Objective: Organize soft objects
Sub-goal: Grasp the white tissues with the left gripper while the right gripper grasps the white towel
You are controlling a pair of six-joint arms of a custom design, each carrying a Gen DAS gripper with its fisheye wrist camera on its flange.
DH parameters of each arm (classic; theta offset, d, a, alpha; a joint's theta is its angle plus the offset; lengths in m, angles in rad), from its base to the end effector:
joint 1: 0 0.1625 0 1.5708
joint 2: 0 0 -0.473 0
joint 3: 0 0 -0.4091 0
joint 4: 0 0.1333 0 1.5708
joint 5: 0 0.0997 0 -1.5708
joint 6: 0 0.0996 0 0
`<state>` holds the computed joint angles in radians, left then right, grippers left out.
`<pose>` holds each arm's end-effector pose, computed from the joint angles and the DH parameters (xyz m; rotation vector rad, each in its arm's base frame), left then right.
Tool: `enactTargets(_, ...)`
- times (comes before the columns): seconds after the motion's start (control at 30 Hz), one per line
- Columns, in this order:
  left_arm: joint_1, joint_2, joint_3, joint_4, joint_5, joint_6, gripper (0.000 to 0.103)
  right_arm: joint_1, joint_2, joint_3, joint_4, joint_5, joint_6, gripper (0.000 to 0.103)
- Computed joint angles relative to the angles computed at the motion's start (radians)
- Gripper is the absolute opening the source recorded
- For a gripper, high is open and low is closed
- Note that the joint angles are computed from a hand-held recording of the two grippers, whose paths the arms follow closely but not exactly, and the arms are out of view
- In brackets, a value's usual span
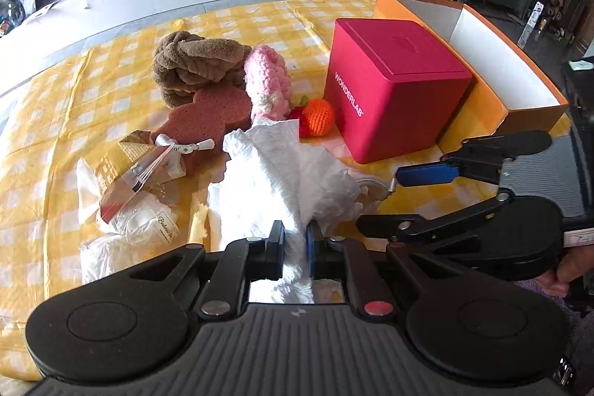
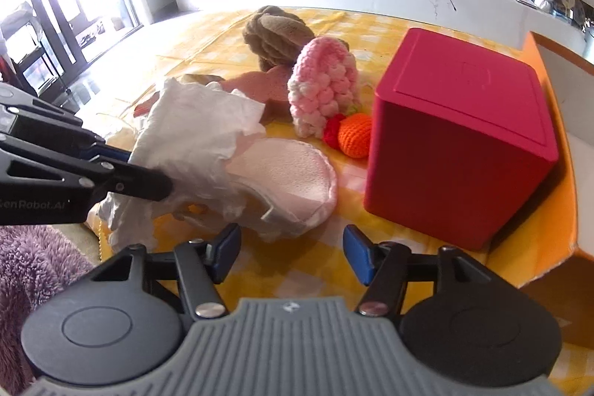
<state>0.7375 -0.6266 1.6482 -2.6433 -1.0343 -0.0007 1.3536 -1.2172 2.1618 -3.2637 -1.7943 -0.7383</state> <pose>-0.3947 -0.6075 0.0105 1.0541 2.4300 -0.3565 -0.0083 -0.5539 0.2714 0.5390 -2.4505 0.7447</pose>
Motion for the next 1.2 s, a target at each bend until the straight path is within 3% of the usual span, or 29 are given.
enactTargets(0.03,0.001,-0.004,0.002,-0.005,-0.007,0.006,0.013,0.002,0.011,-0.006,-0.004,-0.001,-0.008,0.052)
enactTargets(0.07,0.002,-0.005,-0.001,-0.005,-0.005,0.006,0.013,0.006,0.023,-0.011,-0.016,-0.008,-0.013,0.031)
enactTargets(0.1,0.000,-0.007,0.000,-0.010,0.007,0.008,0.013,0.011,0.036,-0.017,-0.032,-0.024,-0.015,0.020)
enactTargets(0.17,0.000,-0.013,0.002,-0.024,0.028,0.006,0.013,0.014,0.042,-0.018,-0.056,-0.024,-0.009,0.010)
enactTargets(0.23,0.000,-0.026,0.008,-0.040,0.042,-0.003,0.012,0.012,0.024,-0.006,-0.068,-0.010,-0.002,0.009)
enactTargets(0.33,-0.003,-0.039,0.019,-0.074,0.051,-0.015,0.012,0.017,0.005,0.007,-0.086,-0.059,-0.026,0.008)
enactTargets(0.57,-0.009,-0.034,0.023,-0.108,-0.103,-0.104,0.011,-0.025,-0.082,0.049,-0.024,-0.147,-0.016,0.008)
enactTargets(0.7,-0.012,0.025,-0.010,-0.051,-0.113,-0.156,0.011,-0.063,-0.112,0.054,0.043,-0.138,0.030,0.009)
enactTargets(0.8,-0.001,0.061,-0.032,-0.003,-0.108,-0.194,0.011,-0.066,-0.127,0.062,0.058,-0.144,0.032,0.023)
enactTargets(0.97,0.007,0.078,-0.041,0.042,-0.045,-0.256,0.011,-0.075,-0.178,0.075,0.117,-0.094,0.045,0.072)
enactTargets(1.07,0.014,0.081,-0.042,0.052,-0.016,-0.280,0.011,-0.084,-0.180,0.064,0.150,-0.031,0.060,0.079)
enactTargets(1.2,0.006,0.090,-0.047,0.080,0.046,-0.292,0.019,-0.065,-0.108,0.036,0.130,-0.047,0.042,0.088)
